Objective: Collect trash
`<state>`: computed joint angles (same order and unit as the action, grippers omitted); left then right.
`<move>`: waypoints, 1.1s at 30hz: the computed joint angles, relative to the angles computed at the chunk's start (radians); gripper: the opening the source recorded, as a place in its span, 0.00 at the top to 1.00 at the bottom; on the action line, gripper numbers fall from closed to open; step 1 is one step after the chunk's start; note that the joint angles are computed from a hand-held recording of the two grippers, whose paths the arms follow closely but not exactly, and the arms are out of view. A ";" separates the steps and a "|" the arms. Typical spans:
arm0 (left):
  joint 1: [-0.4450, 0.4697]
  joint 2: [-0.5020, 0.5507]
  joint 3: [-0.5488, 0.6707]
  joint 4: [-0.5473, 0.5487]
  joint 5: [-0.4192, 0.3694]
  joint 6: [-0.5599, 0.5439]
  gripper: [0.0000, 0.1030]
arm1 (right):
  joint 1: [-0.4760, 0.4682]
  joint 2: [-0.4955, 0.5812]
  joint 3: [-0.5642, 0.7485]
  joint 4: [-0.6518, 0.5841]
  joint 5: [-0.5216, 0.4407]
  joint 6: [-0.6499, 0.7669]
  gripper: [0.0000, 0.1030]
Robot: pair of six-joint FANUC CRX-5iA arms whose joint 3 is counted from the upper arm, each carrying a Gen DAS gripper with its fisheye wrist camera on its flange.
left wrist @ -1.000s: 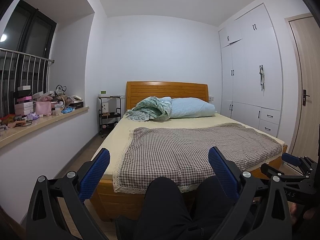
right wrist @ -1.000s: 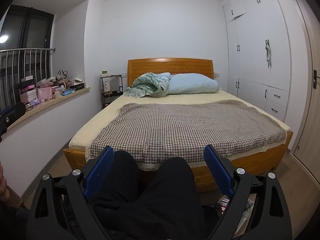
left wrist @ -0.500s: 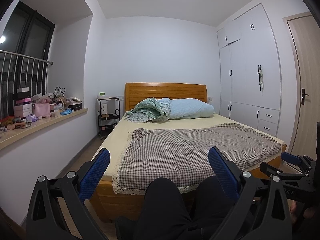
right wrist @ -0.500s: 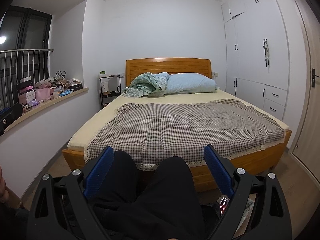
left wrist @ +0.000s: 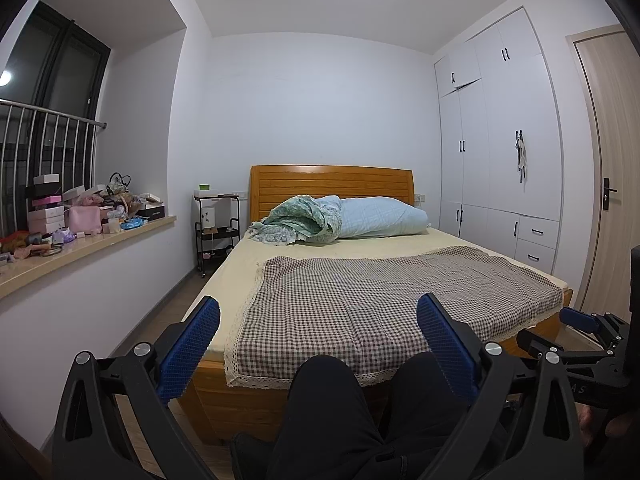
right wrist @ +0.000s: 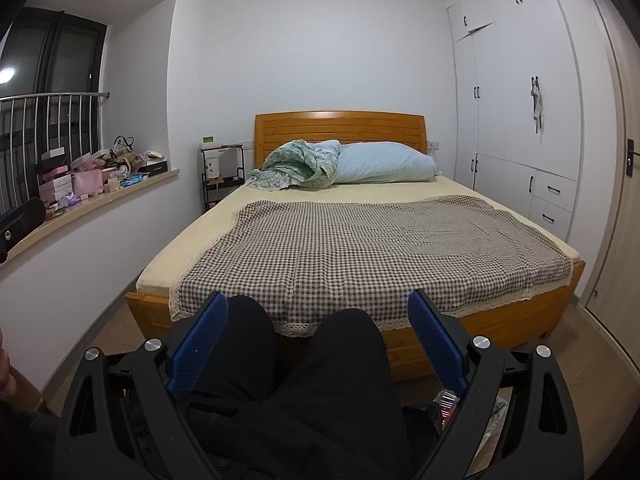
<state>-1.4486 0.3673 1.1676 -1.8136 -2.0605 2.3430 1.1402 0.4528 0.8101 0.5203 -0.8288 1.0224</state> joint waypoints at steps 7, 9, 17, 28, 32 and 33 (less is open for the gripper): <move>0.003 0.016 0.028 0.009 0.008 -0.009 0.07 | 0.000 -0.001 0.000 0.001 0.000 -0.003 0.15; 0.005 0.016 0.031 0.014 0.009 -0.009 0.07 | 0.000 0.000 0.001 0.001 0.000 -0.003 0.15; 0.002 0.018 0.032 0.003 0.005 -0.011 0.07 | -0.001 0.001 0.003 0.000 0.001 0.000 0.15; 0.004 0.014 0.025 0.004 0.001 -0.009 0.07 | -0.001 -0.002 -0.005 0.005 0.007 -0.004 0.15; 0.004 0.007 0.014 0.009 0.002 -0.003 0.07 | -0.003 -0.004 -0.007 0.003 0.007 -0.002 0.15; 0.001 0.001 0.004 0.013 0.005 0.005 0.07 | -0.003 -0.004 -0.008 0.004 0.008 -0.002 0.15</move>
<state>-1.4471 0.3682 1.1716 -1.8007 -2.0558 2.3480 1.1371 0.4487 0.8018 0.5242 -0.8207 1.0200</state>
